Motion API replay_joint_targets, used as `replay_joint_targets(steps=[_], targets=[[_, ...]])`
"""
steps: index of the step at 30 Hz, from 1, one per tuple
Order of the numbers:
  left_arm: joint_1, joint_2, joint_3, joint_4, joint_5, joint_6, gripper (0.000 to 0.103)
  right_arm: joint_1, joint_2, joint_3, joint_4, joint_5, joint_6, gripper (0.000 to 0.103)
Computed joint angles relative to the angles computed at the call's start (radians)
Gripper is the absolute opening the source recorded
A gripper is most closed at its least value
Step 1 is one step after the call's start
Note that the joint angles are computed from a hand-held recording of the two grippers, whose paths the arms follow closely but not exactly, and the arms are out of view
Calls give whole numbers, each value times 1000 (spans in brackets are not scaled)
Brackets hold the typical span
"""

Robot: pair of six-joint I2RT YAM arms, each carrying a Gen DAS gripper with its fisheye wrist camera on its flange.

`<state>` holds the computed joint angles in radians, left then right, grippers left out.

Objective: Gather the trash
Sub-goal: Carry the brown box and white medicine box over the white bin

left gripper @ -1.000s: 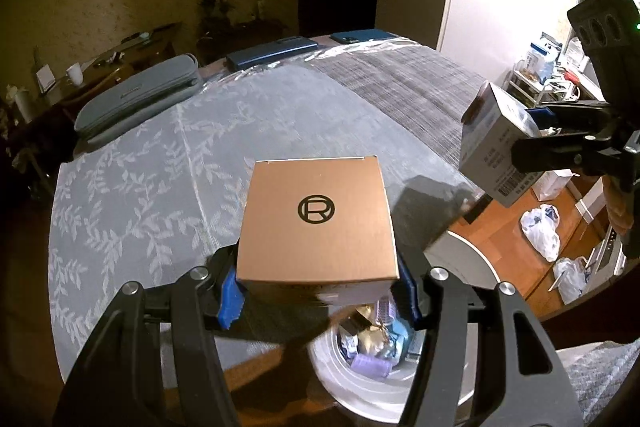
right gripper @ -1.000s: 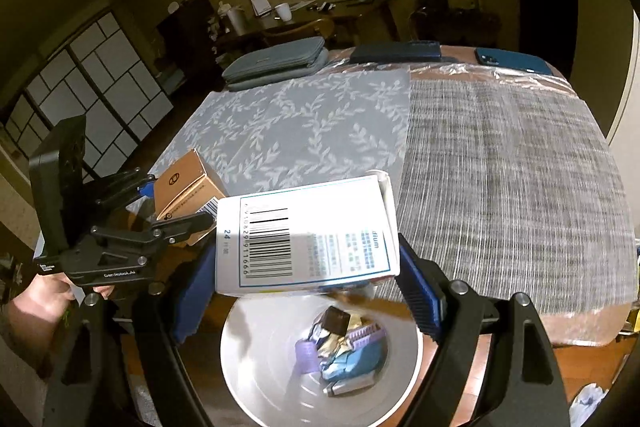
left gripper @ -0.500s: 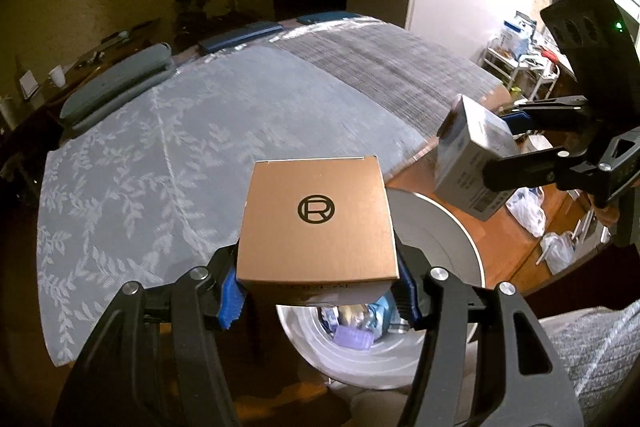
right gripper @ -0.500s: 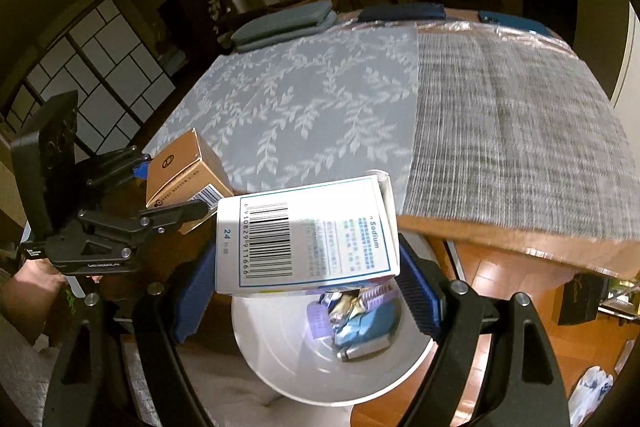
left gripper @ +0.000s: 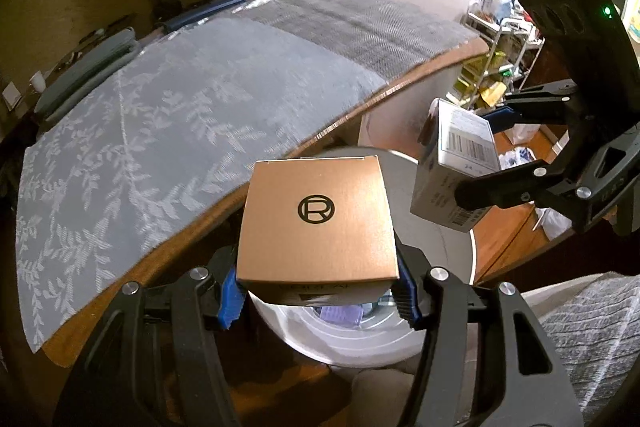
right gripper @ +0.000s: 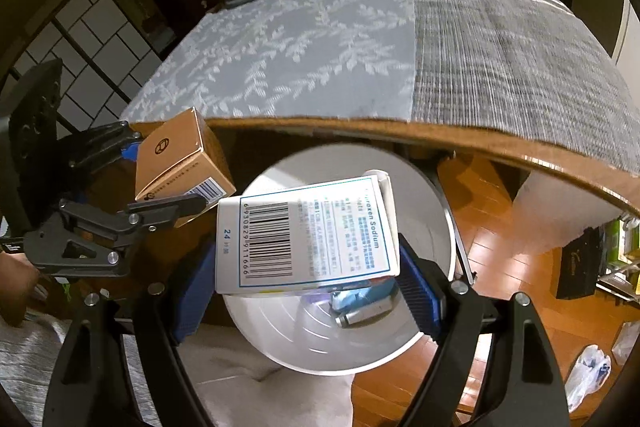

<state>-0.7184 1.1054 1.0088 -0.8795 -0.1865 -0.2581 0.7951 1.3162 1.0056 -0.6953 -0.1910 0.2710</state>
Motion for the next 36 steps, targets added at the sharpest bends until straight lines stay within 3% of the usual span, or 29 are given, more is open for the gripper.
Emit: replay_joint_targets(steps=[15,36], targets=[[18,88,-123,95,72,-8,60,23,122,-86,102,47,23,81],[27,244,-156,171,111,1,60,16,286,-92,189,67,15,81]])
